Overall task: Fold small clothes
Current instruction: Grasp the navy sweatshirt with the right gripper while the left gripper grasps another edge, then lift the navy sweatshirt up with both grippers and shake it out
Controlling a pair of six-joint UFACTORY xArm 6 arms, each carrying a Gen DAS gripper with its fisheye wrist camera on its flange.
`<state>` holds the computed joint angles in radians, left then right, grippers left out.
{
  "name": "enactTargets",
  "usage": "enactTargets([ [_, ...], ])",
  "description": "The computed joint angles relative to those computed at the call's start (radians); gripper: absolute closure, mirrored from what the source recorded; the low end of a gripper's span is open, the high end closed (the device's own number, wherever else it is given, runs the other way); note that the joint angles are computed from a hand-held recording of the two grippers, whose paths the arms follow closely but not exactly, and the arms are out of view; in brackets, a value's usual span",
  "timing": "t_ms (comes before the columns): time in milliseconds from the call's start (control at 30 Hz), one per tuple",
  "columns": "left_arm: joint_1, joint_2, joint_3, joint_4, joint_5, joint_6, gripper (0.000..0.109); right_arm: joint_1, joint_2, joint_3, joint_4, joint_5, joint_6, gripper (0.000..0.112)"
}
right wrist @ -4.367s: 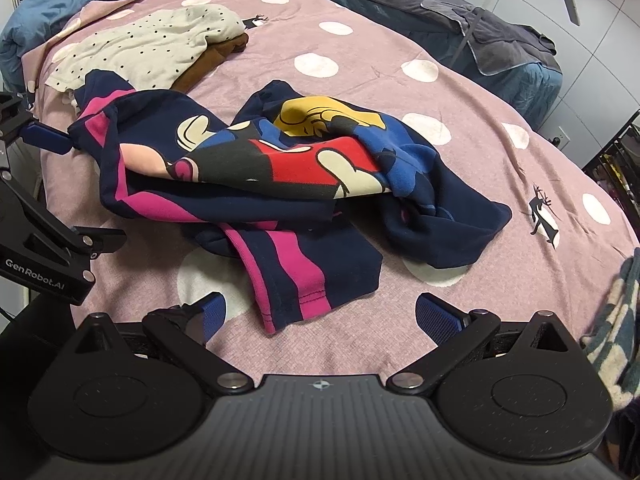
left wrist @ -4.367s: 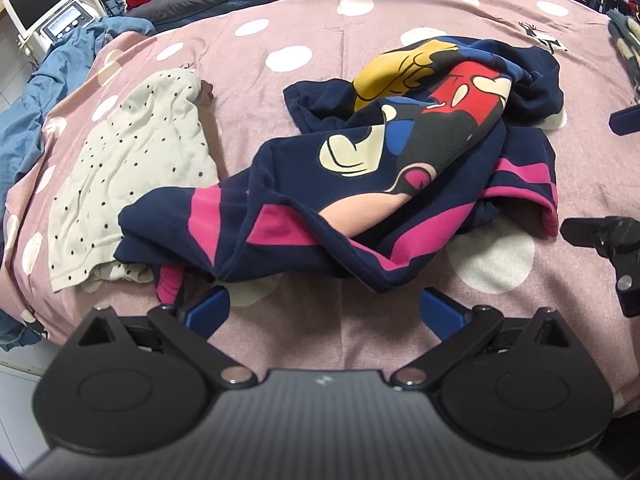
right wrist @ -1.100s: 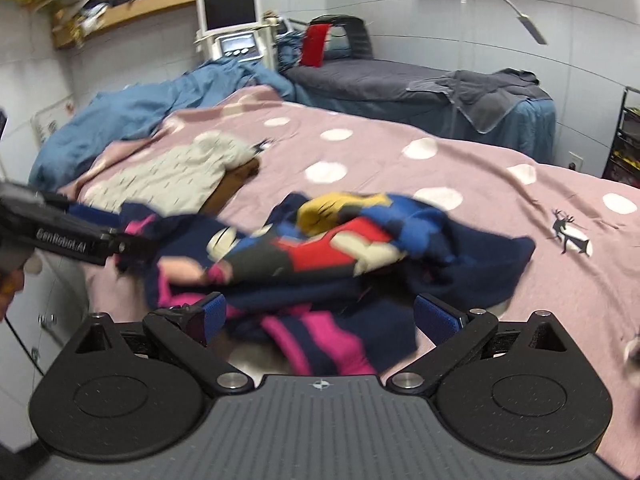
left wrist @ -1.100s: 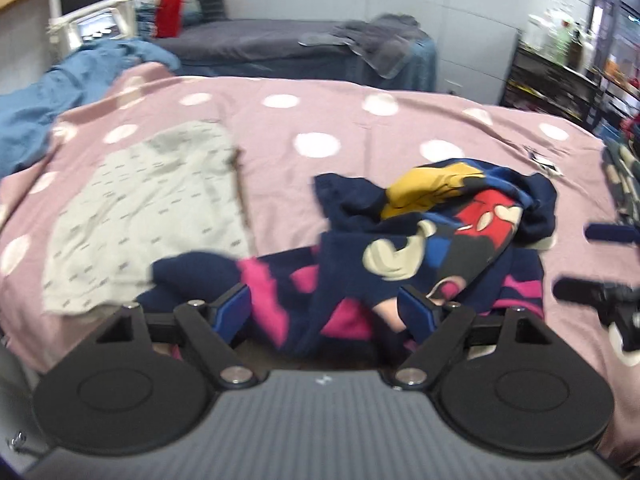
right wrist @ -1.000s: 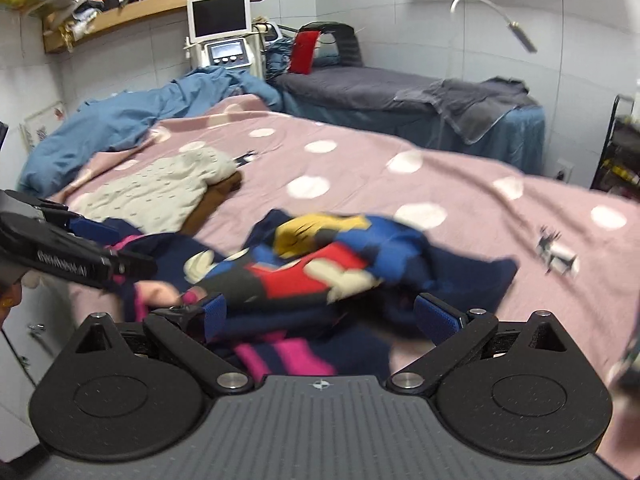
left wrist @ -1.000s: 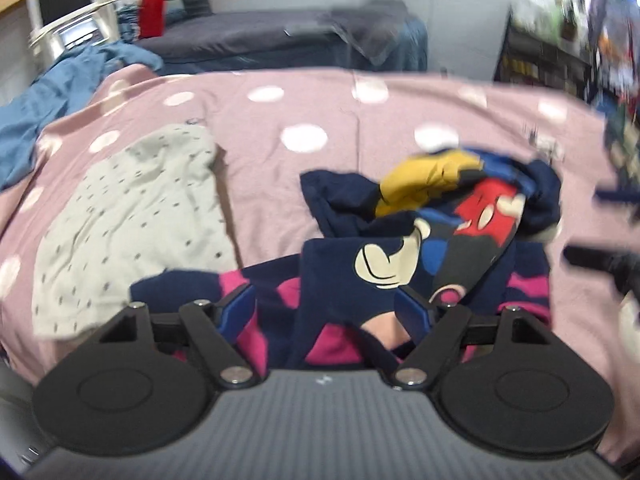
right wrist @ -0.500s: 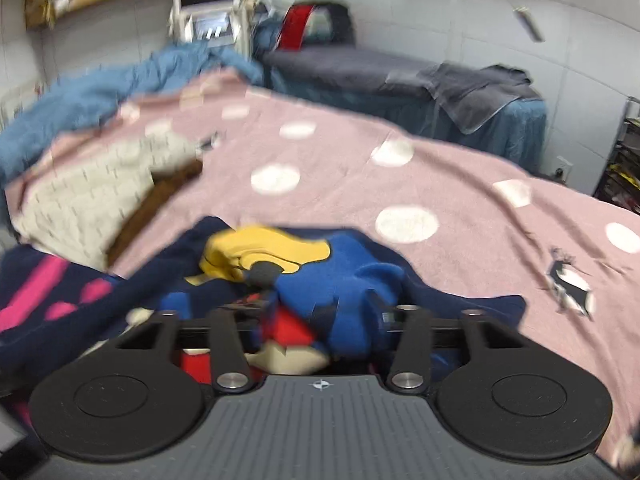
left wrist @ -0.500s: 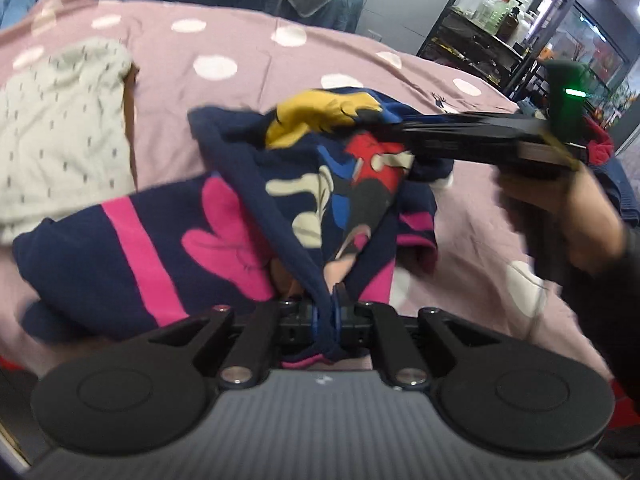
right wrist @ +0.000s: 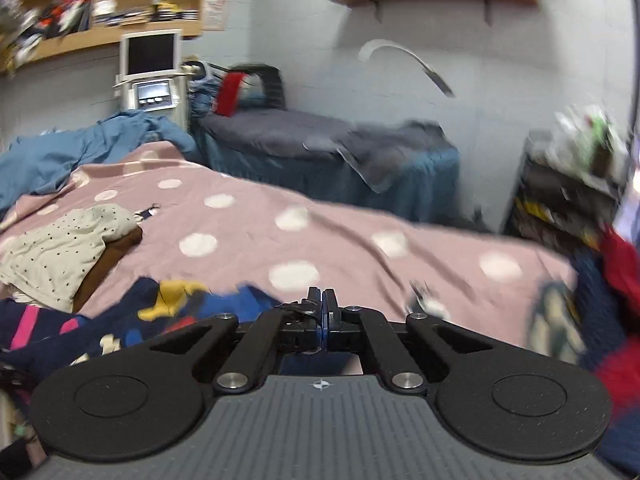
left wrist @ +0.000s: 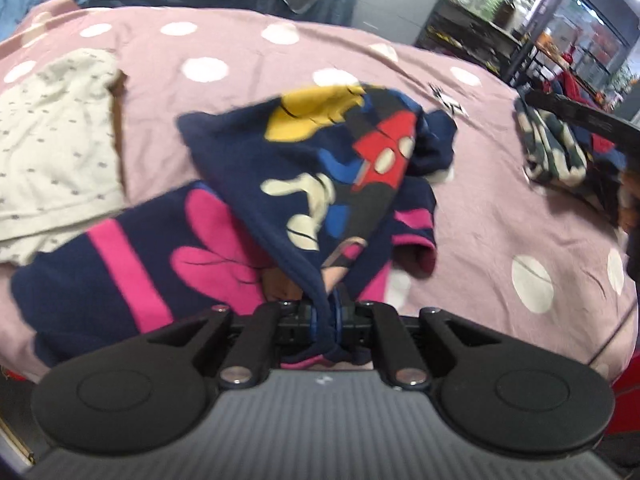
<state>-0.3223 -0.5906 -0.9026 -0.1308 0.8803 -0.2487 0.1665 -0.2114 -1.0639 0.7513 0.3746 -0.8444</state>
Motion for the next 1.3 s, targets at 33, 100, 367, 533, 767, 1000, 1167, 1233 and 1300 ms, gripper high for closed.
enactTargets([
  [33, -0.007, 0.011, -0.002, 0.004, -0.002, -0.006, 0.099, -0.036, -0.012, -0.003, 0.023, 0.087, -0.014, 0.083],
  [100, -0.019, 0.031, -0.012, 0.017, 0.006, -0.019, 0.088, -0.049, -0.034, 0.021, 0.033, 0.153, -0.026, 0.025],
  [367, -0.030, 0.026, 0.014, 0.124, 0.006, -0.092, 0.101, 0.147, 0.048, 0.026, 0.073, 0.243, 0.054, 0.009],
  [533, 0.013, 0.056, -0.010, 0.135, -0.031, -0.067, 0.105, 0.203, 0.136, -0.048, 0.119, 0.237, 0.015, 0.103],
  [767, 0.143, 0.268, -0.350, 0.383, -0.249, -0.170, 0.095, 0.225, 0.302, -0.394, 0.299, -0.010, -0.172, 0.103],
  [1000, 0.145, 0.323, -0.435, 0.657, -0.135, -0.296, 0.032, 0.190, 0.337, -0.422, 0.272, 0.009, -0.014, 0.009],
  [1167, 0.153, 0.235, -0.263, 0.531, -0.062, -0.237, 0.030, 0.223, 0.226, -0.194, 0.161, 0.125, -0.086, 0.009],
  [1233, 0.151, 0.186, -0.177, 0.500, -0.041, -0.218, 0.030, 0.252, 0.198, -0.125, 0.076, 0.129, -0.074, 0.009],
  [1300, 0.133, 0.135, -0.101, 0.464, -0.014, -0.206, 0.030, 0.297, 0.190, -0.058, -0.102, 0.044, -0.032, 0.051],
])
